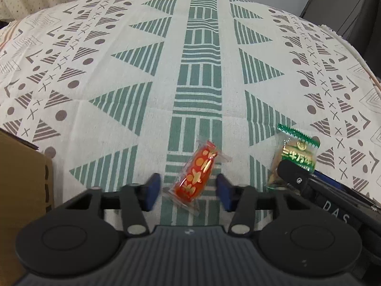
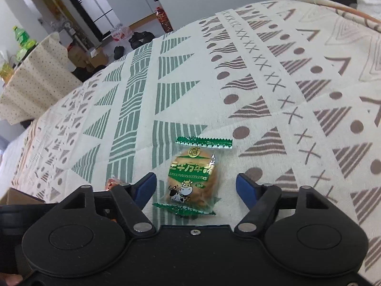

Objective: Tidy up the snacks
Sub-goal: 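Grasp the orange candy with the left tool while the right tool grasps the green-topped bun, then carry both snacks over the box and open both tools to drop them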

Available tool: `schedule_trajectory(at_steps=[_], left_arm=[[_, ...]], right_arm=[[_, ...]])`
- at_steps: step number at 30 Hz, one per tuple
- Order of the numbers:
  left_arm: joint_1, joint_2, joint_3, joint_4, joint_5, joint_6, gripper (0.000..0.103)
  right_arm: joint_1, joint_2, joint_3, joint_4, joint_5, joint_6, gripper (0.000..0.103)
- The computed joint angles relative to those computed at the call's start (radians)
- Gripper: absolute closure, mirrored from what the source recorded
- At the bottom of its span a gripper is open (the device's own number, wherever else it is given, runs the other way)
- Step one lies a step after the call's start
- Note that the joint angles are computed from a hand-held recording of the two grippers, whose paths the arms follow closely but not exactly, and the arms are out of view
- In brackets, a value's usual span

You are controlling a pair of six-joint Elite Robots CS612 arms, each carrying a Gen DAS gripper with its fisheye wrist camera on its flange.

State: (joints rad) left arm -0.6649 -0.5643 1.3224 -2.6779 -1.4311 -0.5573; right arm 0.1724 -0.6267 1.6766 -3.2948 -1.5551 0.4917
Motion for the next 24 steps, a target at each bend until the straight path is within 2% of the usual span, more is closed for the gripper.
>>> schedule_trajectory(at_steps=[1,3,5,15,24], left_arm=[[-0.003,0.000,-0.002,0.005,0.009,0.004,0.067],[-0.007,0.000,-0.008,0.016,0.024,0.018,0.077],[-0.012,-0.004,-0.007,0.024,0.055,0.025,0.082],[-0.010,-0.051,0.060,-0.028,0.015,-0.016,0.084],[-0.012,-0.116,0.157,-0.106,0.011,-0.048,0.084]], right_arm=[[0.001,-0.002,-0.002,0.013,-0.009,-0.012,0.044],[-0.002,-0.002,-0.007,0.023,0.003,-0.025,0.058],[-0.007,-0.003,-0.007,0.025,0.016,-0.016,0.060],[-0.019,-0.043,0.059,-0.018,0.064,0.084,0.061],[-0.012,-0.091,0.127,-0.082,0.061,0.143,0.061]])
